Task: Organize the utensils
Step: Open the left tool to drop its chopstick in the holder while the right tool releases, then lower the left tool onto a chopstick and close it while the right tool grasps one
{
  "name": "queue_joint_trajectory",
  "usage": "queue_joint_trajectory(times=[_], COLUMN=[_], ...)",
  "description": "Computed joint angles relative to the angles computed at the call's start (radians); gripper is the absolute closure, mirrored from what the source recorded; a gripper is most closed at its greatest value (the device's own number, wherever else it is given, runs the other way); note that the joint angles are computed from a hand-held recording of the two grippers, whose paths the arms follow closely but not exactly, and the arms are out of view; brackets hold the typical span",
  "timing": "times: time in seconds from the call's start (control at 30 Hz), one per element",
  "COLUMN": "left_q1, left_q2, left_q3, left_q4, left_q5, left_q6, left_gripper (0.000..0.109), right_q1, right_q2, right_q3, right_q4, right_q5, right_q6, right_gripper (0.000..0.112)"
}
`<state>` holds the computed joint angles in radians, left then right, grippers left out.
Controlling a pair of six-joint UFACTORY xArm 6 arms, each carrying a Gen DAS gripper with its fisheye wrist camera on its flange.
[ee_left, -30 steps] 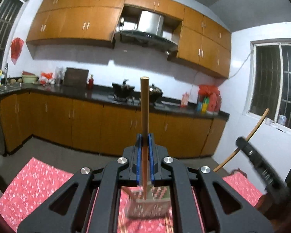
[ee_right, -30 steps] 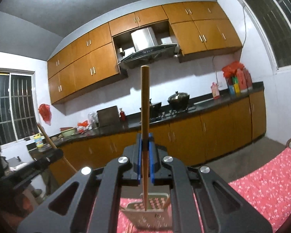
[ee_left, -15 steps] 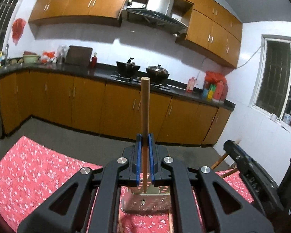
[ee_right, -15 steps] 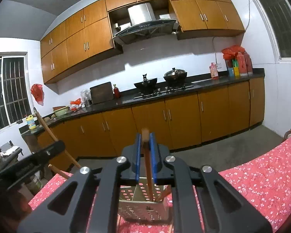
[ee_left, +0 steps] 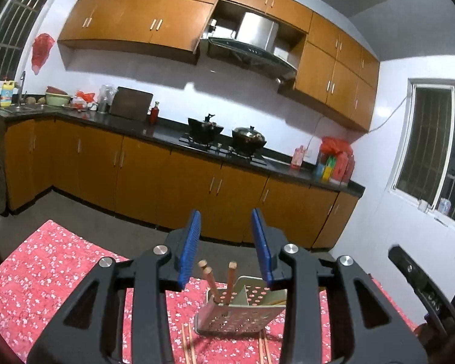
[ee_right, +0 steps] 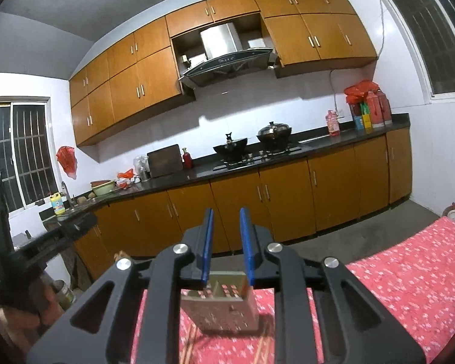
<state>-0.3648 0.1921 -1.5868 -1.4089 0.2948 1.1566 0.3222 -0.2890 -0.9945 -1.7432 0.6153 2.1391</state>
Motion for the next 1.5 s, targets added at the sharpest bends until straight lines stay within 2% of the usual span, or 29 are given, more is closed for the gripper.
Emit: queue_joint_trajectory(times=[0.1,0.17,0.27,0.37,0.5,0.57,0.67,0.73,0.8,0.93,1.17,1.33,1.4,1.5], left_q1=[0.025,0.038,0.048,0.059,0.076,0.079,0.077,0.076,0.071,0.059,0.045,0.025,0.018,0.013], left_q2=[-0.057,-0.082,-0.087,-0.068,-0.038,-0.027,-0.012,-0.007,-0.006,0.000,0.009,0.007,0.011,0.018], left_q3=[0.080,0.140,0.216,0.287,0.345,0.361,0.381,0.388,0.392,0.404,0.416,0.439,0.444,0.443], left_q4=[-0.053,-0.008,0.156,0.342,0.492,0.518,0.529,0.525,0.529,0.536,0.575,0.631,0.670,0.699], left_q5=[0.010,0.013,0.019,0.052,0.119,0.143,0.180,0.200,0.217,0.237,0.252,0.197,0.163,0.132], left_q6=[0.048,0.017,-0.087,-0.195,-0.303,-0.322,-0.322,-0.311,-0.307,-0.287,-0.299,-0.321,-0.351,-0.367], left_gripper=[0.074,0.074,0.074,0.074,0.074,0.074,0.076,0.079,0.082,0.087,0.091,0.094,0.099,0.099], right_q1=[0.020,0.015,-0.039,-0.093,-0.064,-0.057,-0.036,-0.012,0.001,-0.030,-0.027,-0.030,-0.026,-0.017], right_q2=[-0.057,-0.063,-0.008,0.108,0.211,0.237,0.275,0.276,0.276,0.240,0.230,0.232,0.227,0.222], right_q3=[0.097,0.146,0.206,0.249,0.241,0.235,0.210,0.195,0.185,0.217,0.224,0.222,0.223,0.225], right_q4=[0.074,0.158,0.355,0.563,0.624,0.647,0.677,0.694,0.700,0.698,0.688,0.689,0.698,0.700], right_q5=[0.022,0.012,-0.104,-0.294,-0.343,-0.352,-0.325,-0.254,-0.189,-0.172,-0.157,-0.162,-0.153,-0.145], right_q6=[-0.029,-0.080,-0.192,-0.315,-0.355,-0.373,-0.409,-0.459,-0.465,-0.415,-0.423,-0.426,-0.440,-0.449], right_gripper=[0.093,0.093,0.093,0.092,0.092,0.092,0.095,0.104,0.104,0.105,0.105,0.104,0.104,0.102])
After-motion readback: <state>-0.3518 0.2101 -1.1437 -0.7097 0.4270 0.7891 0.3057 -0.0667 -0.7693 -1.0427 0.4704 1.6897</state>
